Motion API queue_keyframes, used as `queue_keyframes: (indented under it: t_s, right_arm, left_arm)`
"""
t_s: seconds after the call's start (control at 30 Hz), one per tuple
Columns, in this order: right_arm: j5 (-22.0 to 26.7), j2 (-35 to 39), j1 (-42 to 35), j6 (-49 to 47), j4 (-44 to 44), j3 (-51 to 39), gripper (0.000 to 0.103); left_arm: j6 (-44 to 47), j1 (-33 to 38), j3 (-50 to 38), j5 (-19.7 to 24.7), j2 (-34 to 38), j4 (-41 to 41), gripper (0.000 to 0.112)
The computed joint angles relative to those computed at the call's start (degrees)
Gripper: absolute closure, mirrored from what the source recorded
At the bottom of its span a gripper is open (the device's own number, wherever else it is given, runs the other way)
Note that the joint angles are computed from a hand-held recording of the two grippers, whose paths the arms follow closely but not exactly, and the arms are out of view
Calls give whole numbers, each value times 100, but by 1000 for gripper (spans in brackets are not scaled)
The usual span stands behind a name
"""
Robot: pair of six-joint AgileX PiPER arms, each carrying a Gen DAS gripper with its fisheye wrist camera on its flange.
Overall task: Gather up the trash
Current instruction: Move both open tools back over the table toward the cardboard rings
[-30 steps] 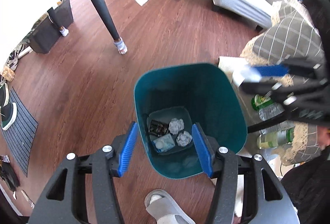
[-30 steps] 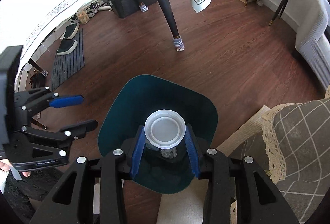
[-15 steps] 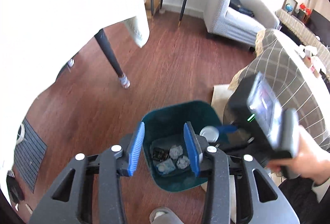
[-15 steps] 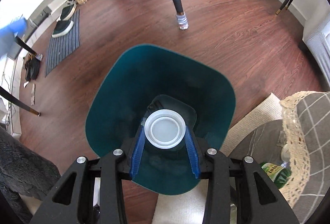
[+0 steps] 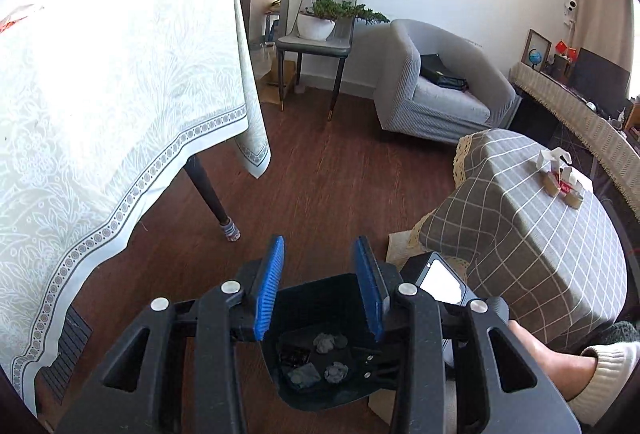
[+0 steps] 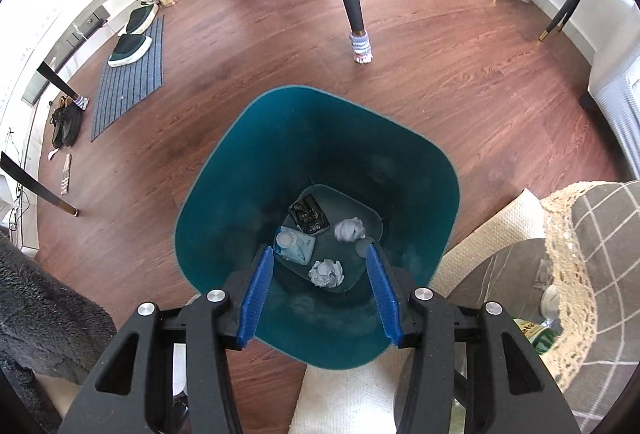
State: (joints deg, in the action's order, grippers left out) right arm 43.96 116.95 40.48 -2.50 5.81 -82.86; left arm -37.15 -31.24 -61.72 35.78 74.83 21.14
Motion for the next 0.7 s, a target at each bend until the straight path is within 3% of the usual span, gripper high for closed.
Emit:
queue_keyframes:
  t_s: [0.43, 0.7]
  right_arm:
    - [-206, -1932, -465, -434, 330, 729, 57]
    - [-139, -3214, -1407, -842, 537, 1234, 57]
  left_arm:
    - [-668, -906, -1121, 603, 323, 808, 72]
    - [-810, -1520, -2076, 956, 950, 1089, 58]
